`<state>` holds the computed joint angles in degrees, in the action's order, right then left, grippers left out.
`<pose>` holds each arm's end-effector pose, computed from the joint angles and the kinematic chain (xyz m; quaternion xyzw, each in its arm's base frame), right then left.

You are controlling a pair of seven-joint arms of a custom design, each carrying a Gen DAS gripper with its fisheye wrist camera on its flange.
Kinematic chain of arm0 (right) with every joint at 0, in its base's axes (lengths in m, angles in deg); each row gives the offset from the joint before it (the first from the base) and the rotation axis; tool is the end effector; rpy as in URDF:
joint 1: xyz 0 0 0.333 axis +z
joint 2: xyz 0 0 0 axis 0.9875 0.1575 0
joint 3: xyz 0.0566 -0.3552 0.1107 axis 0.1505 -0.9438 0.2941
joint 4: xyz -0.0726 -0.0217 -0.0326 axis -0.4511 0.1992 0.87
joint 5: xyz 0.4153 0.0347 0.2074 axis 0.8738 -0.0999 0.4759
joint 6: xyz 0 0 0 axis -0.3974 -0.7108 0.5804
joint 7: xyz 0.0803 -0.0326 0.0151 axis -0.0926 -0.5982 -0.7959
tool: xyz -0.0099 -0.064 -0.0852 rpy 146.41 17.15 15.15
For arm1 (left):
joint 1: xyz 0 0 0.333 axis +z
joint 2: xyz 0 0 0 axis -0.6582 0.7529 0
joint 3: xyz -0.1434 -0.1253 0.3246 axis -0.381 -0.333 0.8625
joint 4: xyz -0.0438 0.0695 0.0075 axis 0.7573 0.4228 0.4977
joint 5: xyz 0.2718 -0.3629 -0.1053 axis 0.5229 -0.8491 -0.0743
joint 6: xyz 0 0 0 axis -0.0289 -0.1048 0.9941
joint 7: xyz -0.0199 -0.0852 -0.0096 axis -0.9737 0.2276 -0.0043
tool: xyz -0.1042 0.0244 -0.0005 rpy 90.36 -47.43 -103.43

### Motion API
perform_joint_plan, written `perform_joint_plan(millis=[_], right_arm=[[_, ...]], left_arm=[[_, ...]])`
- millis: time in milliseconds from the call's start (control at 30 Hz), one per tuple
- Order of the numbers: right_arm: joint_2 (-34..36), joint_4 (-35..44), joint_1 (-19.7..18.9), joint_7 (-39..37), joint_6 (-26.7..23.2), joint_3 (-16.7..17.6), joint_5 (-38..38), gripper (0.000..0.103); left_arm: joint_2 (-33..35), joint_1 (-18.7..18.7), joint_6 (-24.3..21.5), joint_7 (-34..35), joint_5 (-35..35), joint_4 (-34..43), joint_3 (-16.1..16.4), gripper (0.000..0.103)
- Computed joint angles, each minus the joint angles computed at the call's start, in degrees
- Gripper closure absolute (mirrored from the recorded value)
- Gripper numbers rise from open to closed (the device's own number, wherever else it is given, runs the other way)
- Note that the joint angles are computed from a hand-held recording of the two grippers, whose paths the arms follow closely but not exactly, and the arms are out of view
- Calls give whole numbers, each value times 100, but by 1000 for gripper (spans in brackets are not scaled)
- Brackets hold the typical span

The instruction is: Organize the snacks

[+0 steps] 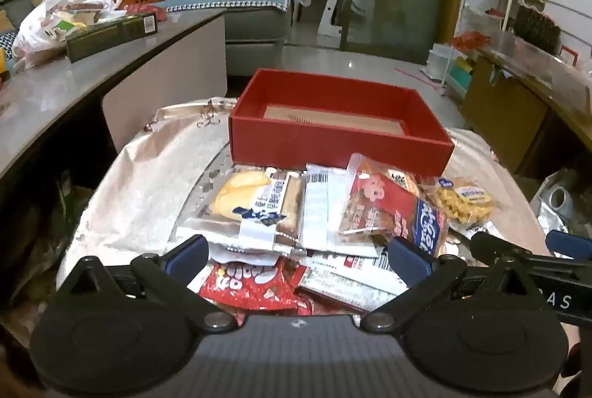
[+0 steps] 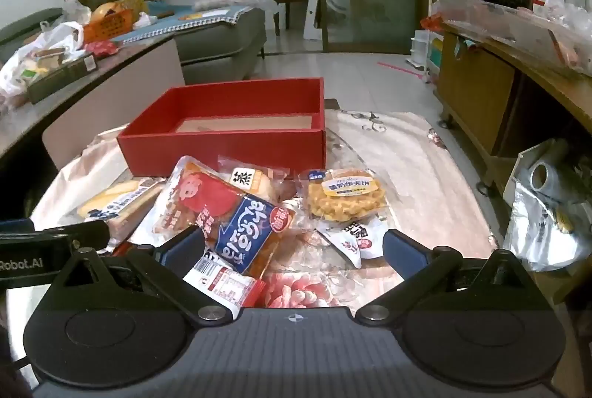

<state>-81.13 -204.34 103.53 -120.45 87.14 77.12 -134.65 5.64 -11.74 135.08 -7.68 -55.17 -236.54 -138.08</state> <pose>0.4394 0.3367 0.4239 -0.6110 0.6575 -0.3047 0.3187 0.4371 -0.2790 0.4350 -0.6355 0.6470 -0.3334 0.2576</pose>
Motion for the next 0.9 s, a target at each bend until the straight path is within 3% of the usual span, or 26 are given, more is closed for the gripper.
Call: perform_joint_plan(millis=[67,200,433,900], right_arm=[[-7,1,-2,-57,-24,-9,48,0],[44,7,11,-56,-113,37,81,0],[100,56,77,-630,-124,-17,540,0],[142,52,74,-754,-29,-12,635,0]], left_arm=[[4,-61,-45,9,-11,-12,62,4],[232,-5,-555,-87,237,170,5,4],[250,-87,-599,-505,717,147,152,4],[466,-358,-783,-1266,1681,241,512,4]])
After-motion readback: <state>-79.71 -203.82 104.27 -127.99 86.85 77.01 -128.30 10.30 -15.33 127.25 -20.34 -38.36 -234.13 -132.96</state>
